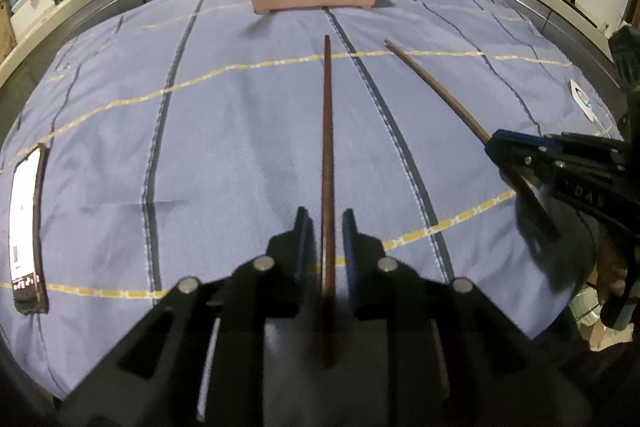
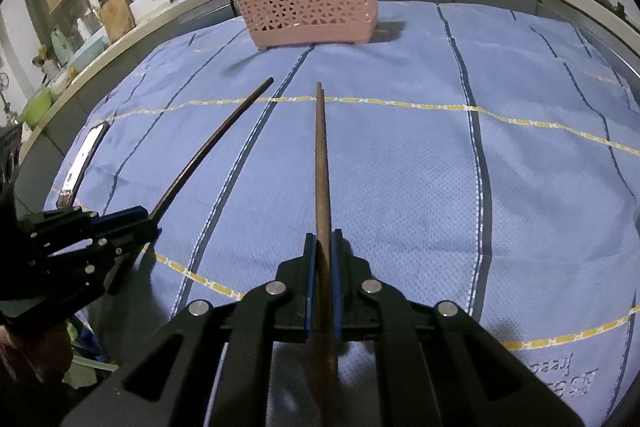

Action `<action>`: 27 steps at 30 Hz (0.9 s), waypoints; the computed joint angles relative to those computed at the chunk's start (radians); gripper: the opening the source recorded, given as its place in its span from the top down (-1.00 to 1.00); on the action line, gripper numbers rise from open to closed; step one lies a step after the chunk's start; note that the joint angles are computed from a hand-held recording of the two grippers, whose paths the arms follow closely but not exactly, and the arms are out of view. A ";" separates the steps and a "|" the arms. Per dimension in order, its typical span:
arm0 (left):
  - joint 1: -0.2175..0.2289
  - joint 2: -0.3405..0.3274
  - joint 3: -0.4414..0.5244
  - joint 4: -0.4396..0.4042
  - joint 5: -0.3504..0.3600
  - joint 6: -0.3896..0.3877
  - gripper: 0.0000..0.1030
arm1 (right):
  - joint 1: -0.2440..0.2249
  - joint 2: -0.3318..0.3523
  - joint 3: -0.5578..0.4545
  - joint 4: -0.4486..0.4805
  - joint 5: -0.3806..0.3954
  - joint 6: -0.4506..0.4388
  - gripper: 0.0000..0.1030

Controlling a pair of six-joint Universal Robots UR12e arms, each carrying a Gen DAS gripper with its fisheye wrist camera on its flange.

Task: Organize utensils
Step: 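Lift both held chopsticks and carry them over the pink caddy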

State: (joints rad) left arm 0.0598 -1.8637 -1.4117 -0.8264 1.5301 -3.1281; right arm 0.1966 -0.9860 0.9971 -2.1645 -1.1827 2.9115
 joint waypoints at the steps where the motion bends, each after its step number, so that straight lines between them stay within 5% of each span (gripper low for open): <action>1: 0.000 -0.001 0.001 0.000 0.000 0.000 0.62 | -0.001 0.001 -0.002 0.001 0.005 0.007 0.84; 27: -0.003 -0.032 0.040 0.006 -0.002 0.012 0.41 | 0.014 0.084 -0.156 0.101 -0.013 -0.050 0.83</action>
